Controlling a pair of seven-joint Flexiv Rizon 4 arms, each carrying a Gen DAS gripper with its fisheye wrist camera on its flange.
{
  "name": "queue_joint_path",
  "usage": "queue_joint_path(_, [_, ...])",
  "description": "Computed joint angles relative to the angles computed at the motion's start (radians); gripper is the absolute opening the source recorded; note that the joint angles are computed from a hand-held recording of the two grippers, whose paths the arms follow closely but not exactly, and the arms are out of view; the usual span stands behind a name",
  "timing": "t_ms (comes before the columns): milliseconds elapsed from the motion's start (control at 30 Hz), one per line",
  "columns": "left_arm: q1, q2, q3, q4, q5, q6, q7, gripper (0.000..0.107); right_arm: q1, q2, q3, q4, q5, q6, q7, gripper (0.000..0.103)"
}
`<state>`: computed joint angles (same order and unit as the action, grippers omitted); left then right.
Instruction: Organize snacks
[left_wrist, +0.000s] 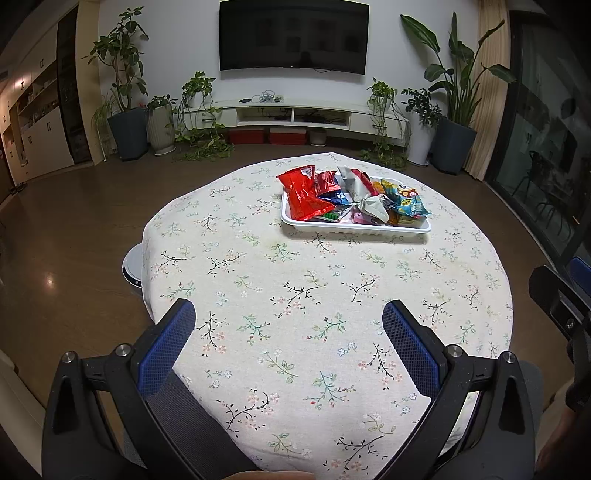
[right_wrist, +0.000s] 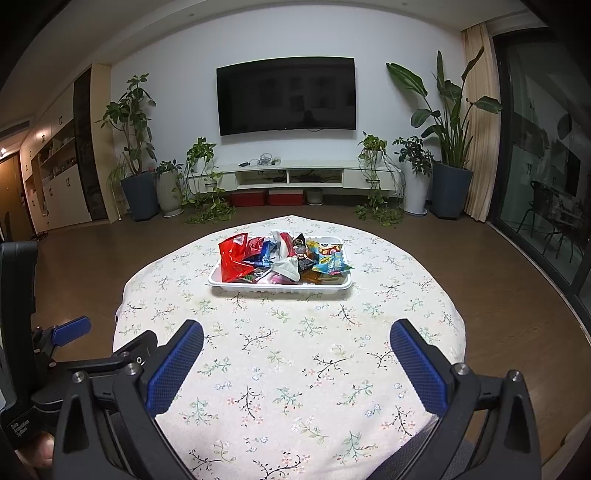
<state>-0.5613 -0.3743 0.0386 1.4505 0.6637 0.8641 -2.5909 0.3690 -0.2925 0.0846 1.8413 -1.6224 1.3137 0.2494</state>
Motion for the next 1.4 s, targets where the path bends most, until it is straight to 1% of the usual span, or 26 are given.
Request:
queue_joint_path(667, [0.001, -0.003, 0.000, 0.001, 0.000, 0.005, 0.000, 0.103, 0.001, -0.001, 0.002, 0.009, -0.014, 0.002, 0.009, 0.103])
queue_joint_path(1400, [-0.001, -0.003, 0.001, 0.001, 0.001, 0.005, -0.001, 0.103, 0.006, 0.002, 0.002, 0.010, 0.014, 0.000, -0.019, 0.103])
